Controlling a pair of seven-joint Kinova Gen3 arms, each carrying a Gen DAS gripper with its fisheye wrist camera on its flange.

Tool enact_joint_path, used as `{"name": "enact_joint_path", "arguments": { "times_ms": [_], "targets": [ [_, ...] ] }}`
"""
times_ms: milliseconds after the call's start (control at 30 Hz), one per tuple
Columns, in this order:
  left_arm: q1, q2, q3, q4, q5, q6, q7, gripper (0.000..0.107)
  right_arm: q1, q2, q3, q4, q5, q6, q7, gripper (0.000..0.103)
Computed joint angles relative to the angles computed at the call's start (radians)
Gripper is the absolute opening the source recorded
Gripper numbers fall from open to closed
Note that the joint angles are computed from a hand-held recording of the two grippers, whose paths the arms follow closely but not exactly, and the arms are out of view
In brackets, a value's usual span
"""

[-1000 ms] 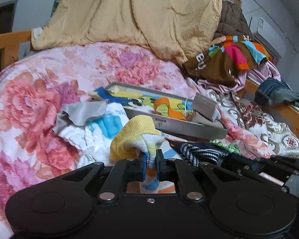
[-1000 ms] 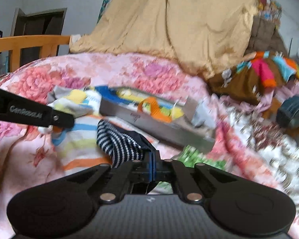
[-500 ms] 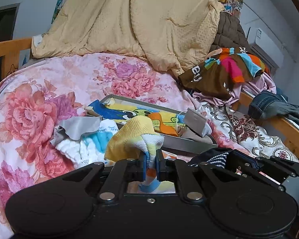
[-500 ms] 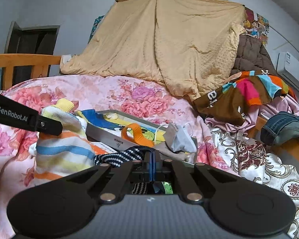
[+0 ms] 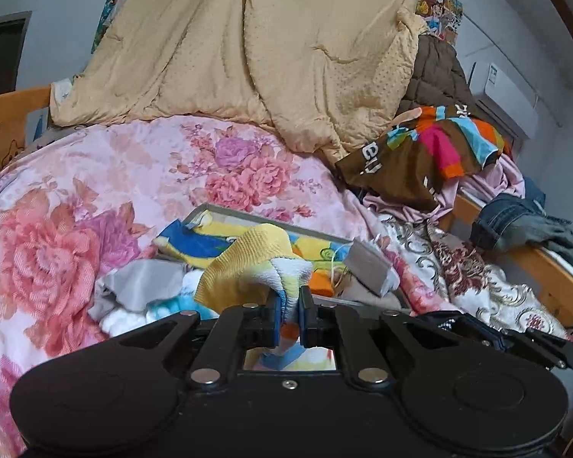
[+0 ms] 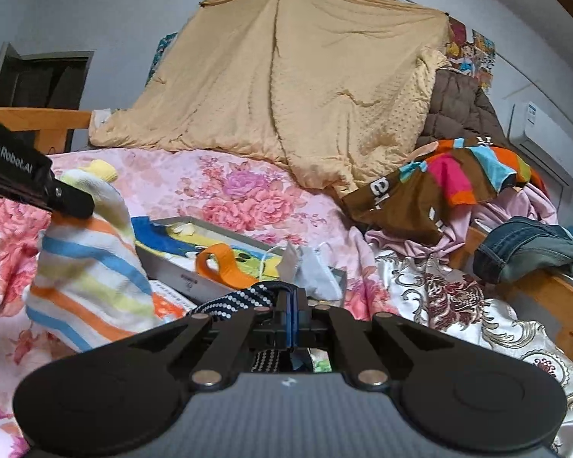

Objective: Organize soft objects
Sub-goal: 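Lift and carry both socks with both tools over the tray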

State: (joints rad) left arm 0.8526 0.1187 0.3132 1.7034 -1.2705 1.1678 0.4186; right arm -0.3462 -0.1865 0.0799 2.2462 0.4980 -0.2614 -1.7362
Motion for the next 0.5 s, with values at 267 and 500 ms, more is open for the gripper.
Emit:
{"name": "enact_joint_path", "arguments": {
  "times_ms": [267, 500],
  "targets": [
    [-0.072, -0.040, -0.017, -0.044, -0.024, -0.069, -0.055, 0.008, 0.015, 0.052, 0.007, -0.071, 0.055, -0.064, -0.056, 0.001],
    [-0.183, -0.013, -0.066, -0.130, 0.042, -0.213, -0.248, 0.008, 0.075, 0.186, -0.039, -0.207, 0.149, -0.141, -0.159, 0.001]
  ]
}}
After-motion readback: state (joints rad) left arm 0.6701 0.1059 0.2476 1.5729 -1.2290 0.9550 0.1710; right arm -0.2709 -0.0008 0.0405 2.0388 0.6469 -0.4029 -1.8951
